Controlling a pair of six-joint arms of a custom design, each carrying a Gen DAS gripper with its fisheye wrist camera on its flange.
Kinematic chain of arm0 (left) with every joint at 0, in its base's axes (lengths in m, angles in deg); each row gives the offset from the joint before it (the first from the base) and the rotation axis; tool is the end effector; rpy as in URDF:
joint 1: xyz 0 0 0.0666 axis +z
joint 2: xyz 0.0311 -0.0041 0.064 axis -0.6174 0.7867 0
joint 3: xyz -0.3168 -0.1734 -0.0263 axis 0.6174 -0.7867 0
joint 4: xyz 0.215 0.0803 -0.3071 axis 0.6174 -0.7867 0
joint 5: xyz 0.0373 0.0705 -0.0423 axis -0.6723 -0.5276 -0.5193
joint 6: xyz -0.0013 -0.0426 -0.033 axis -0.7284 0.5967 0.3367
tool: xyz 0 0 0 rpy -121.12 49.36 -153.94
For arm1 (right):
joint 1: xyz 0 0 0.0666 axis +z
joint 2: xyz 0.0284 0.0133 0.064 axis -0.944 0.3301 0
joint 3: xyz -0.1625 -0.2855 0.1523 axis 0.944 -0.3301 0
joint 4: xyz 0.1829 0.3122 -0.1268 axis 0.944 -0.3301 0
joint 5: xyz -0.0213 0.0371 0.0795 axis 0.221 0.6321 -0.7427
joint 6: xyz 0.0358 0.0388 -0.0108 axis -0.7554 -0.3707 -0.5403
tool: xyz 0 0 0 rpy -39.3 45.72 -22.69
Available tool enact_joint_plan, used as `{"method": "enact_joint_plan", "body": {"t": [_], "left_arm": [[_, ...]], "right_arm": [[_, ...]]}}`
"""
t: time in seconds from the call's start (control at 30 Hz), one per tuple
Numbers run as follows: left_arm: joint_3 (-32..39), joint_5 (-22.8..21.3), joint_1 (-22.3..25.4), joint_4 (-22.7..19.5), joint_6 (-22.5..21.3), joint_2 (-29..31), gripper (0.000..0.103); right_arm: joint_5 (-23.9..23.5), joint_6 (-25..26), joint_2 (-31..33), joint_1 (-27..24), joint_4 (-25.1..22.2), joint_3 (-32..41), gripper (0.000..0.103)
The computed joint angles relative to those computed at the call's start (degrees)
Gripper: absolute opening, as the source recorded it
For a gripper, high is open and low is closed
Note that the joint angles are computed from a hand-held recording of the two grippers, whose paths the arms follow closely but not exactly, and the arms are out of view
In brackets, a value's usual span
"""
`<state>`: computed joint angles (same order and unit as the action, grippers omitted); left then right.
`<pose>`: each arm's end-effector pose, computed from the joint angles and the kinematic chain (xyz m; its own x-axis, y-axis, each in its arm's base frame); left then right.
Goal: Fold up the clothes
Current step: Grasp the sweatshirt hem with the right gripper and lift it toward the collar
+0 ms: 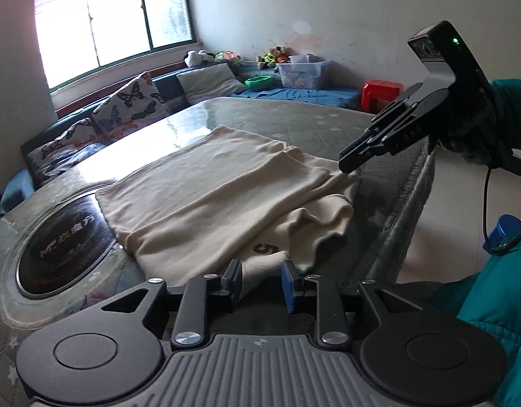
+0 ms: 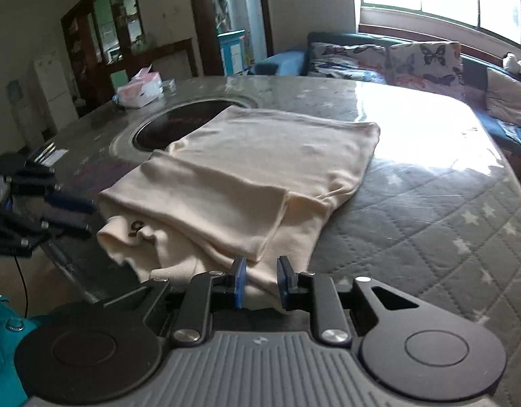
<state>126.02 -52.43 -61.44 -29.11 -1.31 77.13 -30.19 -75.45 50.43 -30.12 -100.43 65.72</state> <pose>0.3420 -0.1574 0.3666 -0.3310 0.5298 -0.7808 0.7334 0.6651 0.1404 0.2982 0.2501 0.3731 -0.6589 -0.2103 -0.7222 -0.4267 0.8952 0.1287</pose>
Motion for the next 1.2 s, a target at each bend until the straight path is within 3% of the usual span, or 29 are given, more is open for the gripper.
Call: {"method": "enact_joint_plan", "body": {"t": [0.23,0.67,0.93,1.1,1.2], "left_arm": [[-0.7,-0.9,-1.4,2.1,-3.0,1.1,0.028],[-0.7,-0.7,0.1,1.9,-6.8,1.1,0.029],[-1.2,-0.8,-0.4,4.5,-8.6,2.7,0.029],[-1.3,-0.9,-0.2,7.2,-6.3,2.9,0.008],[-0.6,-0.7,0.1,8.6,-3.6,3.3,0.007]], "right_arm": [[-0.2,0.0,-0.4,0.3,-1.0,-0.5,0.022],[2.2,11.5,0.6,4.0,-6.3,3.1,0.040],[3.2,16.7,1.8,5.6,-7.7,4.6,0.047],[4.6,21.2,2.3,7.4,-7.5,4.7,0.055],[5.6,24.4,2.7,8.4,-6.5,4.6,0.060]]}}
